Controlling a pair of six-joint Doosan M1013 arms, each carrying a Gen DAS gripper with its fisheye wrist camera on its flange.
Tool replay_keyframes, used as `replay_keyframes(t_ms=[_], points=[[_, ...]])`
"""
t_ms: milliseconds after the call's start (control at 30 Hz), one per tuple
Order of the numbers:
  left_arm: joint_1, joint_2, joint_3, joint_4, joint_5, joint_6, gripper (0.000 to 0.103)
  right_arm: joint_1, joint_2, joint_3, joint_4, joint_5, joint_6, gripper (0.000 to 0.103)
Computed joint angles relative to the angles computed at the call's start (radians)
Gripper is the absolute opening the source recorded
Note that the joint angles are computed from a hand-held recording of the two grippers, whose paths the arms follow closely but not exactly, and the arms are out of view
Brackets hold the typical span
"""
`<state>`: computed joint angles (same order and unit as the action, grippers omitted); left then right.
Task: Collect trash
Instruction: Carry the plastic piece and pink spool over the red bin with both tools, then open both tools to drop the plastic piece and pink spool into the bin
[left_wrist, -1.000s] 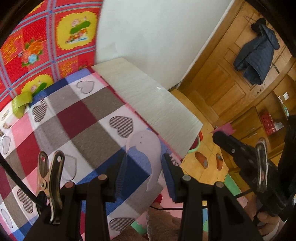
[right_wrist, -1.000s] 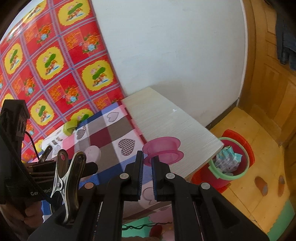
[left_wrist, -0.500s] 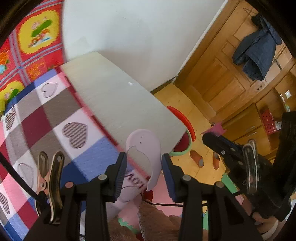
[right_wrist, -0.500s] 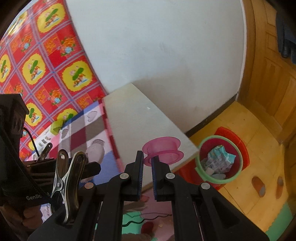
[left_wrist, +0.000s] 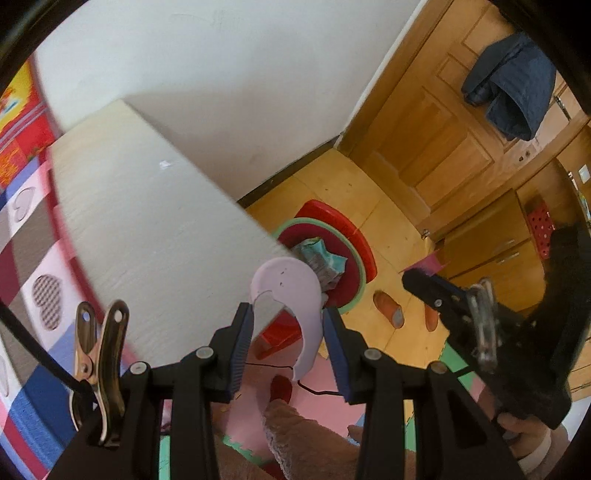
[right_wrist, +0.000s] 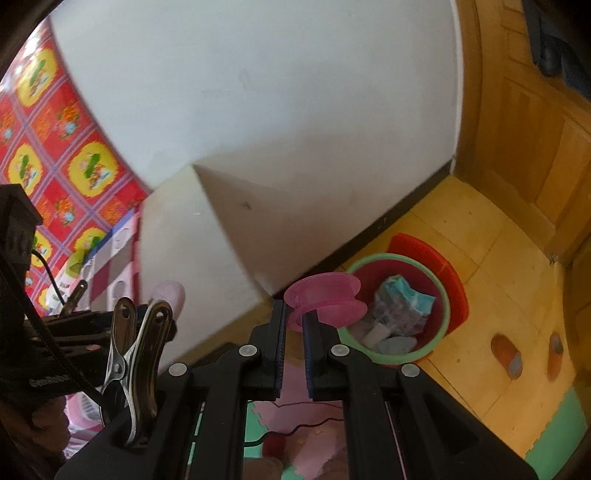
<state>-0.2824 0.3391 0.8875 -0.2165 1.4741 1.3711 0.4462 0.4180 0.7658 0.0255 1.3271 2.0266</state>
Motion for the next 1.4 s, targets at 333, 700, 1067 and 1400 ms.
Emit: replay_keyframes(t_ms=[333,700,1067,1400], points=[[-0.077,0.1,-0.114,0.029,0.019,-0.051,0.041,-0.109,-0.025,0.145,0.105,-0.018,-0.109,0.01],[-0.128,0.254,-0.266,0.017,0.09,-0.098,0.041,-0.177,-0.02,0.254,0.169,-0.033,-0.226,0.01],[-0.133,0.34,-0.284,-0.004,0.067,-0.16,0.041,-0.221,-0.016,0.34,0.203,-0.058,-0.228,0.01],[-0.124,0.379,-0.327,-0.021,0.114,-0.182,0.042,-0.233,-0.018,0.366,0.225,-0.075,-0.304,0.01]])
